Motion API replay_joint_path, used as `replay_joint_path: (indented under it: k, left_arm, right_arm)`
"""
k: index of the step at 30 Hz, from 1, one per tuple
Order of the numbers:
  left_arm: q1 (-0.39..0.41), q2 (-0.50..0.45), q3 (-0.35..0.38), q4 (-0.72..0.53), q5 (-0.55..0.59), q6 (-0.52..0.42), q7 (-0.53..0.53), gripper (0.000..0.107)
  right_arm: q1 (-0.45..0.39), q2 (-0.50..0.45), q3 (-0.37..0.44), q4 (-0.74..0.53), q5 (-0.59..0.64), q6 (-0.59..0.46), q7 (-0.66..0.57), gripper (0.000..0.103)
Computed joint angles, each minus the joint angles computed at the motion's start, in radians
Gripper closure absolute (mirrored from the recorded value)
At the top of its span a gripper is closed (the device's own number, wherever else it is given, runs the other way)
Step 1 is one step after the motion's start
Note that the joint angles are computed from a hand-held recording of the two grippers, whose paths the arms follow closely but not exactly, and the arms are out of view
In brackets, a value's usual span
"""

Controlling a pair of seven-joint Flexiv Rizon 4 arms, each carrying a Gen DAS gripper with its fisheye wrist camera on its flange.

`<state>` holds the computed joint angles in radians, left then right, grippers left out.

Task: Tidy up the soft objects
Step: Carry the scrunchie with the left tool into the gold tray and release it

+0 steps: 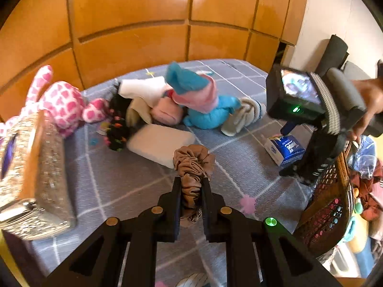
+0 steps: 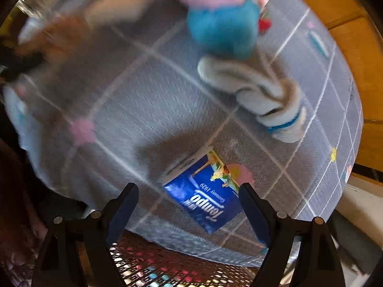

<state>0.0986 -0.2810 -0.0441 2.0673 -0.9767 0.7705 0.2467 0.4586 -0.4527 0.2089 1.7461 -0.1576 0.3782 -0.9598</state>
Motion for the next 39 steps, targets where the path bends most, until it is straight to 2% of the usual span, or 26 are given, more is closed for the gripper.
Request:
replay_joint_path:
  k: [1,2,6,10,14,17,21,28,29,30,36,39]
  left_arm:
    - [0.001,0.003,0.001,0.001,-0.009,0.007,0.001,0.092]
    - [0.0,0.01,0.0,0.009,-0.028,0.025,0.016,0.092]
    - [0.0,0.032,0.002,0.027,-0.116,0.068,0.072,0.092]
    - [-0.01,0.04,0.003,0.029,-0.189,0.115,0.099,0.092]
    - [-0.007,0.042,0.009,0.018,-0.265,0.146,0.111,0.092]
    - [-0.006,0.036,0.011,0.001,-0.324,0.174,0.123,0.092]
    - [-0.001,0.024,0.012,-0.025,-0.409,0.222,0.15,0.092]
    - [0.0,0.006,0.02,-0.068,-0.578,0.307,0.249,0.092]
    - [0.0,0.005,0.023,-0.071,-0.594,0.314,0.259,0.092]
    - [0.001,0.001,0.026,-0.078,-0.608,0.321,0.267,0.092]
    - [0.014,-0.027,0.037,-0.114,-0.645,0.364,0.272,0.092]
    - [0.022,-0.043,0.039,-0.132,-0.653,0.386,0.267,0.092]
  right_arm:
    - [0.006,-0.012,-0.006,-0.007,-0.012,-0.011,0.008,0.018]
    - [0.017,-0.018,-0.015,-0.009,-0.035,-0.021,0.028,0.029]
    - [0.03,-0.009,-0.019,0.01,-0.069,0.014,0.079,0.039]
    - [0.064,0.019,-0.036,0.047,-0.157,0.081,0.204,0.05]
    - [0.097,0.025,-0.049,0.044,-0.254,0.163,0.32,0.054]
    - [0.124,0.004,-0.052,0.042,-0.306,0.274,0.42,0.057]
    - [0.147,-0.05,-0.06,0.005,-0.334,0.382,0.472,0.058]
    - [0.172,-0.154,-0.104,-0.079,-0.36,0.427,0.531,0.06]
    - [0.189,-0.195,-0.138,-0.11,-0.364,0.441,0.522,0.06]
    - [0.192,-0.208,-0.14,-0.121,-0.397,0.431,0.549,0.06]
    - [0.223,-0.24,-0.185,-0.129,-0.458,0.471,0.645,0.058]
    - [0.226,-0.222,-0.199,-0.077,-0.497,0.515,0.697,0.055]
